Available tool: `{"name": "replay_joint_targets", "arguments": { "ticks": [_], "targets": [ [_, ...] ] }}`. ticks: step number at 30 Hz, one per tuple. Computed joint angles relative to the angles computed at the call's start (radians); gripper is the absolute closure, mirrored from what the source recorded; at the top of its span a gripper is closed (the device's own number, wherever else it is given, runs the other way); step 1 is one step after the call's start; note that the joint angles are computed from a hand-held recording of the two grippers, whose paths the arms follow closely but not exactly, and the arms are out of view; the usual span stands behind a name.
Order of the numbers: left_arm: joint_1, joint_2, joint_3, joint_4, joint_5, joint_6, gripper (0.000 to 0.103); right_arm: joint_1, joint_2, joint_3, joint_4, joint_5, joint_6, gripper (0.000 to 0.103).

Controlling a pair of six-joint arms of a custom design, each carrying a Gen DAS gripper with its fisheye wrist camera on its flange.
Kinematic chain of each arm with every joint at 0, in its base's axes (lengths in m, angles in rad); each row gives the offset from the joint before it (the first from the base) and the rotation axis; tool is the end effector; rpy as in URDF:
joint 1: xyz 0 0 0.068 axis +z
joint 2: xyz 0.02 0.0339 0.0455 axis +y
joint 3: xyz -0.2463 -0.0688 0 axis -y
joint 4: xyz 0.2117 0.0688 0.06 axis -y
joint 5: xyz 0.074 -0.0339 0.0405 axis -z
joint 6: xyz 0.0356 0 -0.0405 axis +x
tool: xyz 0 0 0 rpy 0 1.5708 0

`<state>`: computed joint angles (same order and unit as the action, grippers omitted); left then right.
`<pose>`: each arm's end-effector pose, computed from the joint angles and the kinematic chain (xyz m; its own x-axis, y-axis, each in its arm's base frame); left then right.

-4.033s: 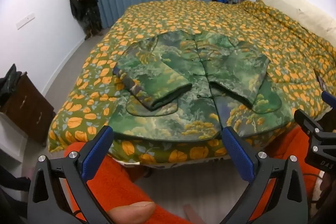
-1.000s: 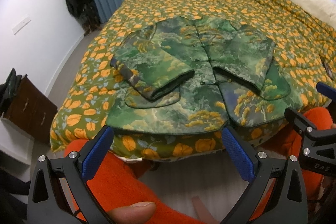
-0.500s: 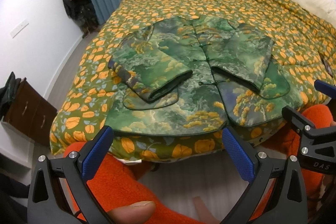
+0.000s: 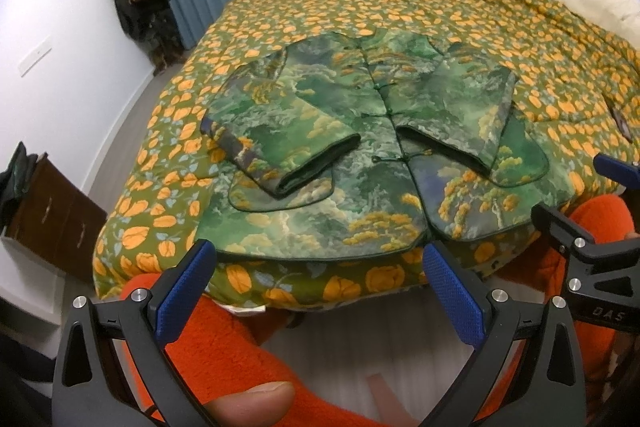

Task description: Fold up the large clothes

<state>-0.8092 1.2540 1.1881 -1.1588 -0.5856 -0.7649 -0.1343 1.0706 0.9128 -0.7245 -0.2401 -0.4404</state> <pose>0.1479 -0.1266 0.2960 -0.7964 -0.0010 -0.6048 -0.1077 0.9842 0.1402 0.1888 -0.0170 0.2718 -0.6838 -0.3254 -0.6530 -0.3440 0.9331 -0.1048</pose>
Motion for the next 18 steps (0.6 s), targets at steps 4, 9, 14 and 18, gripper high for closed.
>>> {"name": "replay_joint_targets", "arguments": {
  "ticks": [4, 9, 14, 18],
  "targets": [
    [-0.004, 0.001, -0.003, 0.002, -0.005, 0.0, 0.0, -0.001, 0.001, -0.002, 0.001, -0.001, -0.002, 0.0],
    [-0.002, -0.007, -0.009, 0.014, -0.001, 0.004, 0.0, 0.0, -0.007, -0.01, 0.003, -0.001, -0.003, 0.0],
    [0.006, -0.024, -0.019, 0.034, 0.007, 0.008, 0.0, 0.002, -0.008, -0.008, -0.002, 0.003, 0.002, 0.0],
    [0.013, -0.046, -0.033, 0.06, 0.029, 0.017, 0.0, -0.001, -0.008, -0.008, 0.0, 0.0, 0.0, 0.0]
  ]
}}
